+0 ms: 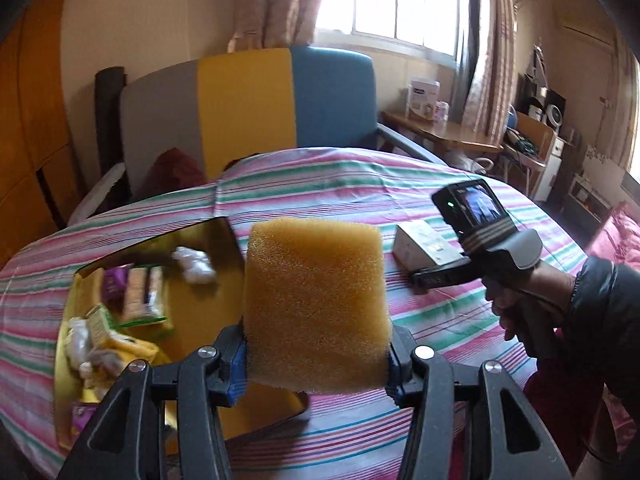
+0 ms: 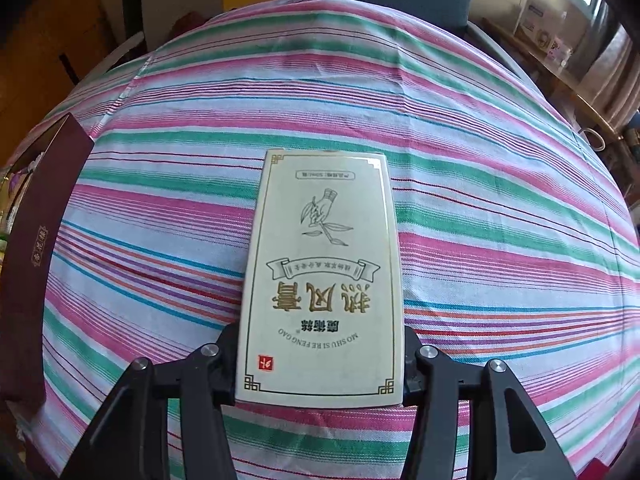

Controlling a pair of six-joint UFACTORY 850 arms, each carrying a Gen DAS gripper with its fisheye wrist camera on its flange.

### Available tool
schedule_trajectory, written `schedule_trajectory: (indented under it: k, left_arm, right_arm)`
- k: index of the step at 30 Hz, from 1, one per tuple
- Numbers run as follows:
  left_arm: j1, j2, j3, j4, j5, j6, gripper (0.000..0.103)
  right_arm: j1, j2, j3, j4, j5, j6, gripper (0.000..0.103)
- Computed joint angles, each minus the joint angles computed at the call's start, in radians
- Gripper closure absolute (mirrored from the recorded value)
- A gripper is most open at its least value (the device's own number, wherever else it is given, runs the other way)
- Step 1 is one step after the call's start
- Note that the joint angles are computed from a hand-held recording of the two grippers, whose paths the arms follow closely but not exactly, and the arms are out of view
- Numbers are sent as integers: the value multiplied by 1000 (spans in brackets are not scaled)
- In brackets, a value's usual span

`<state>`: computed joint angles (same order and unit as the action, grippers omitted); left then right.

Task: Organize objects
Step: 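Carry the sponge into the tray and open the left gripper while the right gripper holds the box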

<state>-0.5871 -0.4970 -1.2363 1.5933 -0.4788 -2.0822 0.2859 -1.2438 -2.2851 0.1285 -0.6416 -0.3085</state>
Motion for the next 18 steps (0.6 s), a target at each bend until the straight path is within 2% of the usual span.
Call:
schedule_trajectory:
  k: [8, 18]
  left_arm:
    - [18, 74, 97, -2, -31, -75, 50]
    - [52, 103, 159, 6, -13, -142, 50]
  right_arm:
    - [4, -8, -6, -29, 20, 6, 50]
    - [9, -10, -2, -40, 42, 12, 50]
